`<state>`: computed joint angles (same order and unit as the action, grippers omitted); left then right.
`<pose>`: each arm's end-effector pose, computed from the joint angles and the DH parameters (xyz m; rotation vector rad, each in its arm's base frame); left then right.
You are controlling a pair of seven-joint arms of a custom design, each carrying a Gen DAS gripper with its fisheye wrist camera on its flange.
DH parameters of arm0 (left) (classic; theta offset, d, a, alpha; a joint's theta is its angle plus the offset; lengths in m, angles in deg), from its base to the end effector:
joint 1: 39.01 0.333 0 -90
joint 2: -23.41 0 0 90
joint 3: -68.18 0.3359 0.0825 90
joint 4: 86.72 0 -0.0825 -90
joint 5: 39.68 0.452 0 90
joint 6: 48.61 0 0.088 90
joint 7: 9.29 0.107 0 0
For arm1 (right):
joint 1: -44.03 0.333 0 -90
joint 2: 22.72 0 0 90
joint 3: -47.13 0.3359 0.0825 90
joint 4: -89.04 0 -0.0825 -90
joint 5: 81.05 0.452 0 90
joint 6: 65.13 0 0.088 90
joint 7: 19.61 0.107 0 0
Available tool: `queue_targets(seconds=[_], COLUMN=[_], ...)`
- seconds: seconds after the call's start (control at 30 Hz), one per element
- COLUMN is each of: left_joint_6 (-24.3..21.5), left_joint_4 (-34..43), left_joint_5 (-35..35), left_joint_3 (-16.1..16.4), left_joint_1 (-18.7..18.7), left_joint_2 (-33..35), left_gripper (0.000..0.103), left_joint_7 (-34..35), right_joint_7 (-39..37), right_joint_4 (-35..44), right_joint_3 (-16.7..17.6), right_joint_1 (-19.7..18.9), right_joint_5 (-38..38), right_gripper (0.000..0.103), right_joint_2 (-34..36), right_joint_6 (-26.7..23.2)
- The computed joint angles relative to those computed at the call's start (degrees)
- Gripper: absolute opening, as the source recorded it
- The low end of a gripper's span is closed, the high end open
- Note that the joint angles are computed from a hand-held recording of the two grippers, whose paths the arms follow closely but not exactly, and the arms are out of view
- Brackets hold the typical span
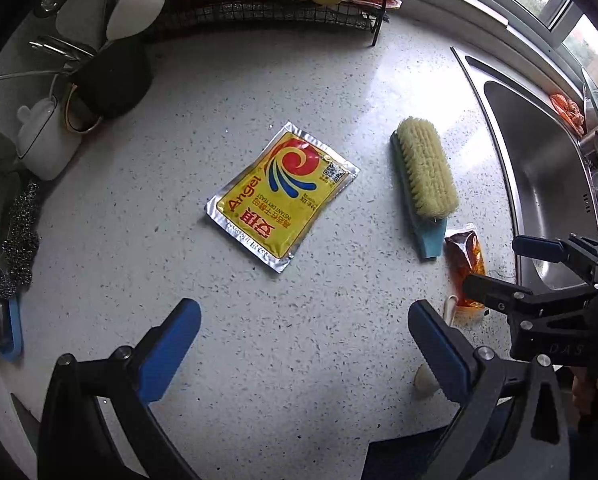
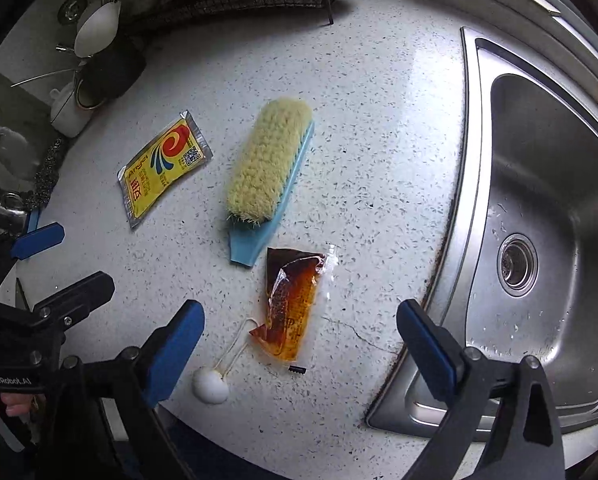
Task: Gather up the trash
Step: 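Grasp the orange sauce packet with the right tool while the left tool grasps the yellow yeast sachet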
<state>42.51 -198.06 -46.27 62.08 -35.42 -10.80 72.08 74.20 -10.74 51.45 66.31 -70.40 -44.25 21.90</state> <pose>0.4128 -0.0478 0.7538 -2.2393 2.0133 -0.3329 0.4183 0.2428 0.7569 -2.4576 1.5967 0.0889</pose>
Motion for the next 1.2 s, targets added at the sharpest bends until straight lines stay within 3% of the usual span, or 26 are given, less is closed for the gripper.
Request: queue_targets(seconds=[0.1,0.17,0.3,0.37,0.47,0.63,0.87,1.2], left_joint_6=[0.0,0.0,0.0,0.2,0.2,0.6,0.8,3.4], left_joint_4=[-0.4,-0.7,-1.5,-1.9,-2.4,-3.0,0.3,4.1], left_joint_5=[-0.5,-0.7,-0.7,-0.9,-1.0,-1.1,-0.4,4.2], left_joint_3=[0.4,0.5,0.7,0.7,0.7,1.2,2.7,1.6], left_joint_1=[-0.1,-0.1,0.1,0.2,0.5,0.5,0.1,0.4], left_joint_2=[0.4,0.5,0.2,0.1,-0.2,-1.1,1.8,8.6], left_gripper=[0.103,0.103,0.103,0.103,0.103,0.103,0.103,0.103], left_joint_7=[0.2,0.5,1.1,0.9,0.3,1.6,10.8,23.5], right_joint_7=[0.1,0.2,-0.4,-1.2,-2.0,-2.1,-0.5,2.9], right_joint_4=[0.2,0.4,0.8,1.0,0.7,-0.5,-2.8,-5.1], right_joint_3=[0.4,0.8,1.1,1.6,1.8,1.3,0.3,-0.9], right_joint_1=[0.1,0.4,0.9,1.0,1.4,1.6,0.9,-0.5], right_joint_5=[-0.7,-0.8,-0.9,-2.4,-2.9,-1.9,-0.9,-0.6], right_gripper=[0.082,0.069,0.054,0.038,0.033,0.014,0.012,0.012], right_joint_2=[0.9,1.4,1.6,1.6,1.4,0.4,-3.6,-6.1], right_joint_6=[-1.2,-1.8,-1.5,-1.6,-1.1,-0.3,2.0,2.5])
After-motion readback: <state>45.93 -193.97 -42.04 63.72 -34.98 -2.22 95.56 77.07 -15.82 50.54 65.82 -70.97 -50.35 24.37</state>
